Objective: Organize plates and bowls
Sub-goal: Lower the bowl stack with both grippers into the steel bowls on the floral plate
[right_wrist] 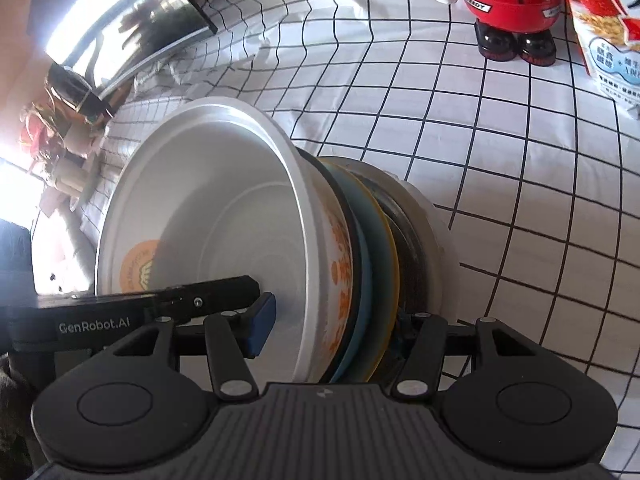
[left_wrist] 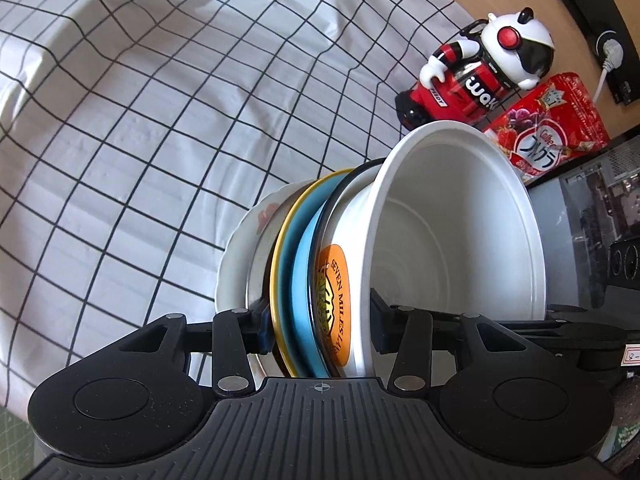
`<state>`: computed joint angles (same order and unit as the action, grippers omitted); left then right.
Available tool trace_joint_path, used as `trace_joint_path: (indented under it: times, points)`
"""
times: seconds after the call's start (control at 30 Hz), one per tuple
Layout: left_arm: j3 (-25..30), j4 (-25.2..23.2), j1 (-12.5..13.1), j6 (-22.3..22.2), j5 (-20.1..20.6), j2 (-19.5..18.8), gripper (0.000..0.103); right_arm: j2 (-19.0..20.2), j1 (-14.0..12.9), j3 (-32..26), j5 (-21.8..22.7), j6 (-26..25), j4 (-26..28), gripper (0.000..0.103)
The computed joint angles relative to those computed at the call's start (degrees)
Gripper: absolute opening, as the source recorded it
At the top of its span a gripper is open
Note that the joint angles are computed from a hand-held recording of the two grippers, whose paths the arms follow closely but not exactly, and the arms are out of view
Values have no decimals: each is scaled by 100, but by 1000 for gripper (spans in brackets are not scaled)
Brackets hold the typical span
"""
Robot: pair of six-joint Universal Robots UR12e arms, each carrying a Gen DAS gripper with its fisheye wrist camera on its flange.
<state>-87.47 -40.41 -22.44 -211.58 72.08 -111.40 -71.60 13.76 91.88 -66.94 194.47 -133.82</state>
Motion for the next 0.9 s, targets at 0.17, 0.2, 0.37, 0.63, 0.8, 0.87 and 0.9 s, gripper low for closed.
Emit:
trace_joint_path:
  times: [0.17,0.2,0.37,0.63,0.8,0.87,0.9]
  points:
    - [40,-53,6,135,43,-35,41,26,168,-248,-666,-261,449,54]
    - [35,-25,8,144,45,-38,41,33,221,-304,-927,-347,525,49]
    - [72,-93,41,353,-54,-64,41,42,221,-356,-1012,-403,647,42]
    - [238,-664,77,660,-319,-87,41,9,277,-351,-1199,-500,681,42]
    - [279,-767,124,688,-448,-114,40,14,268,-387,-1201,-609,761,41]
    - [272,-737,141,654,-495,-121,39,25,288,-417,-1275,-694,788,41]
    - [263,-705,147,619,-516,-124,39,31,296,-436,-1299,-744,824,40]
